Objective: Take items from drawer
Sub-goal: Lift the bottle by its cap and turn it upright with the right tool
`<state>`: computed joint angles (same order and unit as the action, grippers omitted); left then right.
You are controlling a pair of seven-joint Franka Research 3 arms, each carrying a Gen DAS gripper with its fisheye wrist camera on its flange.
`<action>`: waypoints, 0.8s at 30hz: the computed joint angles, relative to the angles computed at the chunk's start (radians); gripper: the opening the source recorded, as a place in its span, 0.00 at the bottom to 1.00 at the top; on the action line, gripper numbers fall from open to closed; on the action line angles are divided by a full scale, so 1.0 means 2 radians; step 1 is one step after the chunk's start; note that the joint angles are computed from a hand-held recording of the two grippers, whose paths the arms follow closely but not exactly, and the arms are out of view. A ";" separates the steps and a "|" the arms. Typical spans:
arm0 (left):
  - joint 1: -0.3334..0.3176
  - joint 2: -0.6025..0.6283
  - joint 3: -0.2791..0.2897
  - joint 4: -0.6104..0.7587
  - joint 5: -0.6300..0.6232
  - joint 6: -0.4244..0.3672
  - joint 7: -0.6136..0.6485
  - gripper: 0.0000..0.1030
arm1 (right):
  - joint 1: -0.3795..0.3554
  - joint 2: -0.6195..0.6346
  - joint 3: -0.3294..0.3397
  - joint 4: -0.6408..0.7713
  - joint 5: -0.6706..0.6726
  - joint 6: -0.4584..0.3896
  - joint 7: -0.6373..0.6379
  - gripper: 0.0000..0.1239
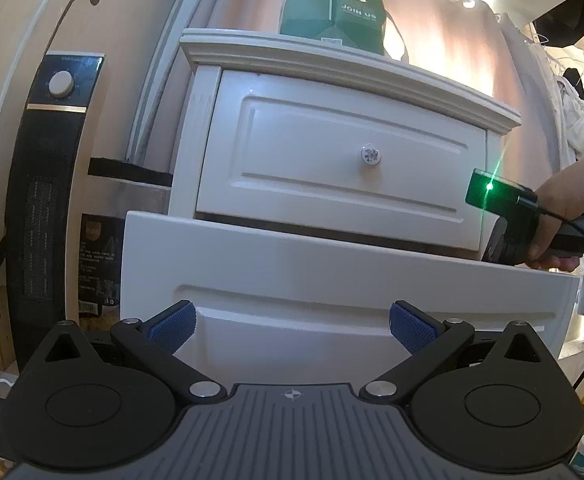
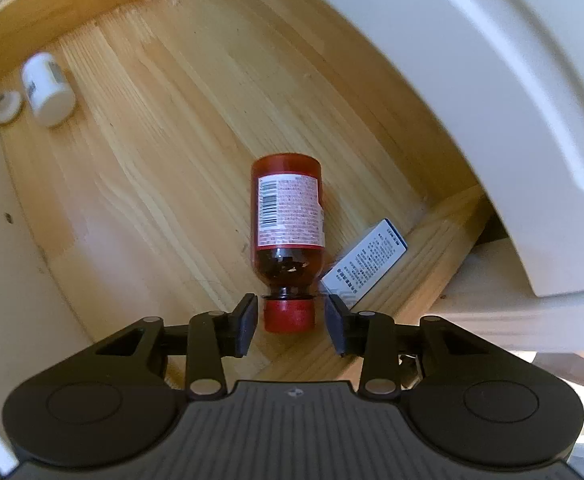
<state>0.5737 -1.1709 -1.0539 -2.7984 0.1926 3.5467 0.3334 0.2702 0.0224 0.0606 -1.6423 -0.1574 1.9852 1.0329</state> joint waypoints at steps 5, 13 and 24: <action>0.001 -0.002 -0.002 0.001 -0.001 -0.007 -0.004 1.00 | 0.000 0.003 0.000 -0.004 0.002 0.012 -0.005 0.37; 0.002 -0.001 0.001 -0.001 0.005 -0.008 -0.017 1.00 | 0.000 -0.012 0.001 -0.032 -0.012 0.036 -0.034 0.25; -0.007 0.008 0.003 -0.003 0.002 -0.002 -0.008 1.00 | -0.002 -0.049 0.009 -0.058 -0.015 0.075 -0.045 0.25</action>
